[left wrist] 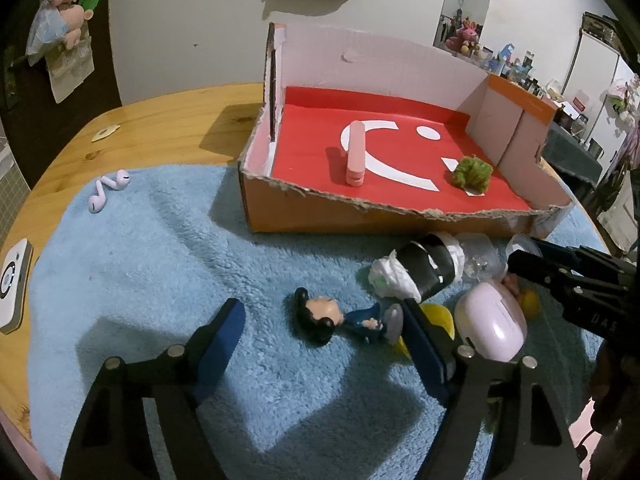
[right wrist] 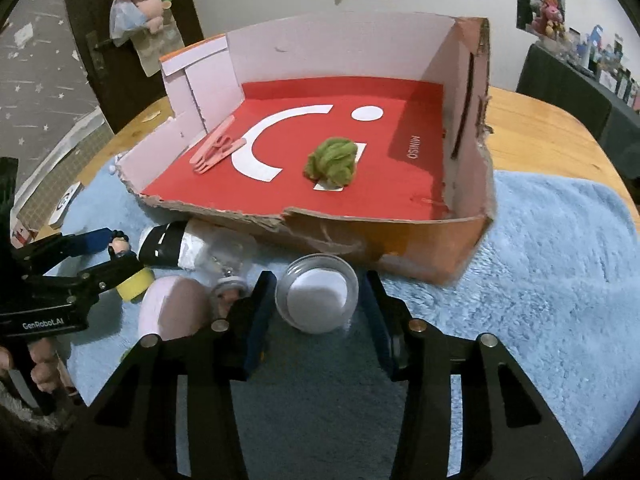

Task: Organize objects
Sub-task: 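Close the left tool on the doll figurine while the right tool grasps the clear container, then lift and carry the figurine and clear container over the red-lined box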

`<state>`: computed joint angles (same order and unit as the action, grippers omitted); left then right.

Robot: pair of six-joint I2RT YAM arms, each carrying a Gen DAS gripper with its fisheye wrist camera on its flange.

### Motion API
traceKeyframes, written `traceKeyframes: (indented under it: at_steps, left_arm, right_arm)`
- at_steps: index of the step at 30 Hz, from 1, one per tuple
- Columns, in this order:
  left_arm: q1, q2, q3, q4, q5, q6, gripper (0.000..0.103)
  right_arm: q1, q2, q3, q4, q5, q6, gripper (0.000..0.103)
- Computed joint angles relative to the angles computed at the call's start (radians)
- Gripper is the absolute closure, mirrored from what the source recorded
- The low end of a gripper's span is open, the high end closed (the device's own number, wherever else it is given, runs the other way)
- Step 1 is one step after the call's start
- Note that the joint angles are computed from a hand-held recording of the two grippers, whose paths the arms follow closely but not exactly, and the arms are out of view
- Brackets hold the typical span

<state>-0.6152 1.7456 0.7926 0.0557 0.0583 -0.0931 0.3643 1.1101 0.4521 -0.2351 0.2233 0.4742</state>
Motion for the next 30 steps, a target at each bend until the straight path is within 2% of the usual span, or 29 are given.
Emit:
traceKeyframes:
  at_steps: [7,13,30]
  left_arm:
    - [-0.011,-0.018,-0.020,0.018,0.017,0.010,0.040]
    - [-0.003,-0.020,-0.022,0.015,0.025,0.004,0.048]
    - [0.005,-0.051,-0.038,0.003,0.046,0.007,0.048]
  right_arm:
    - [0.083,0.073,0.039,-0.017,0.107,-0.017,0.064]
    - [0.082,0.034,0.021,-0.034,0.100,-0.006,0.064]
    - [0.020,-0.069,-0.014,-0.075,0.055,-0.006,0.064]
